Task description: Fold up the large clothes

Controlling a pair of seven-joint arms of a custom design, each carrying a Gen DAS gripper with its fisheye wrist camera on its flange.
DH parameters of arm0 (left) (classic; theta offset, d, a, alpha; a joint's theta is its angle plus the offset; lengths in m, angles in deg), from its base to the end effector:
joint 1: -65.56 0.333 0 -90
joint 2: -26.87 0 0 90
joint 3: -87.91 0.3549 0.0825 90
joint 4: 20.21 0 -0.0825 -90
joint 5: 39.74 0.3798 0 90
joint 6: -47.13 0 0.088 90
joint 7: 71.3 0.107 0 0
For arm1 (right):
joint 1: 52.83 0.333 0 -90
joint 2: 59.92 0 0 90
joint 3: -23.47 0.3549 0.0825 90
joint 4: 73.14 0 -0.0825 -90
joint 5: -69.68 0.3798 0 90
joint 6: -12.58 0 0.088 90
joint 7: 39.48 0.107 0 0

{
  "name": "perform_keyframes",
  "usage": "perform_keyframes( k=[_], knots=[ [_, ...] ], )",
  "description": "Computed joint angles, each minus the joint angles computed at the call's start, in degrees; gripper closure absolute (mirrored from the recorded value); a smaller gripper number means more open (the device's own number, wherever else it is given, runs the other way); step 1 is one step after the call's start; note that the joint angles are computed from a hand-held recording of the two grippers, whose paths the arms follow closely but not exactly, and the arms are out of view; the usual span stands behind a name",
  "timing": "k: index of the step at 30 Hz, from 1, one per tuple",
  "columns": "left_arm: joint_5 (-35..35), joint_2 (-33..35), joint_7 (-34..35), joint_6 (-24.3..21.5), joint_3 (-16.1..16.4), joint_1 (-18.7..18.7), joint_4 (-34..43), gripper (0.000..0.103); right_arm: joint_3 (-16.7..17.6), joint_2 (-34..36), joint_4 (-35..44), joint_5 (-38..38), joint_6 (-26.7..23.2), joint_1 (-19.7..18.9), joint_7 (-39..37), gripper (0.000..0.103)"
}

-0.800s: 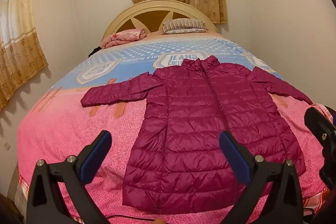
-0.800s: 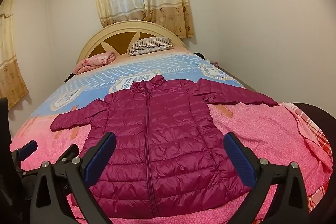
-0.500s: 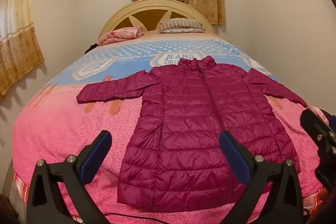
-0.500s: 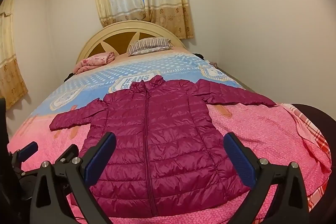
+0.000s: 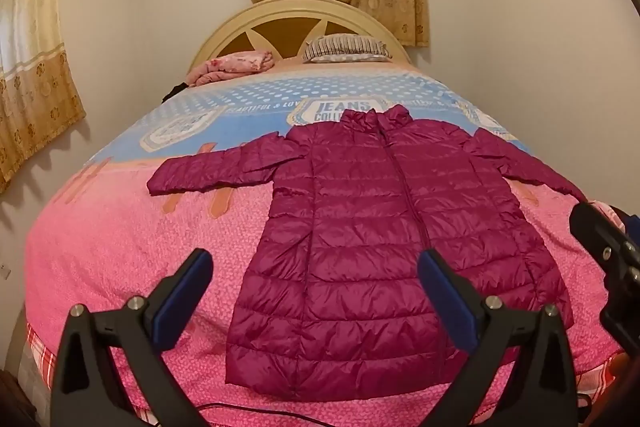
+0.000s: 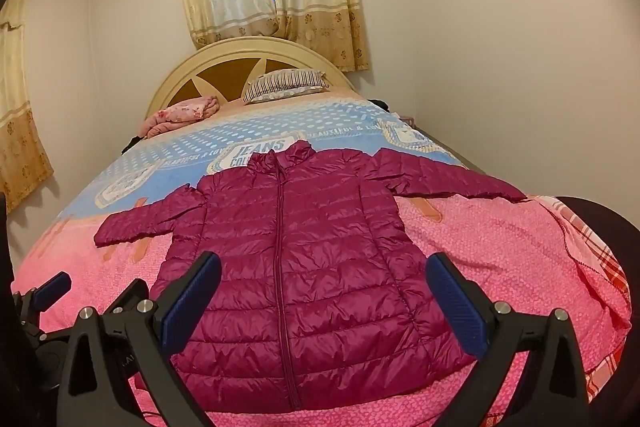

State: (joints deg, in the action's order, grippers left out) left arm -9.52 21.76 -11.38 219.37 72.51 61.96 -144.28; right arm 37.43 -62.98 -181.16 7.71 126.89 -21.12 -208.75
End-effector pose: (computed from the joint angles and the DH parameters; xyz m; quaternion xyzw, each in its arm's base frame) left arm 0.5133 -0.2210 0.5773 -0.5257 0.7176 -0.3468 0.2973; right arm 0.4308 0.3685 0.6133 -0.4213 0.7600 -0.3999 0.2916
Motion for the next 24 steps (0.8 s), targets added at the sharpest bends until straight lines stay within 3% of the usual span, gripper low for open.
perform_keyframes(
  k=[24],
  knots=[
    [-1.33,-0.07,1.00,-0.36,0.15,-0.37,-0.31,0.000,-0.09,-0.07,-0.13,0.20,0.21,0.12,0.03,0.001]
  ],
)
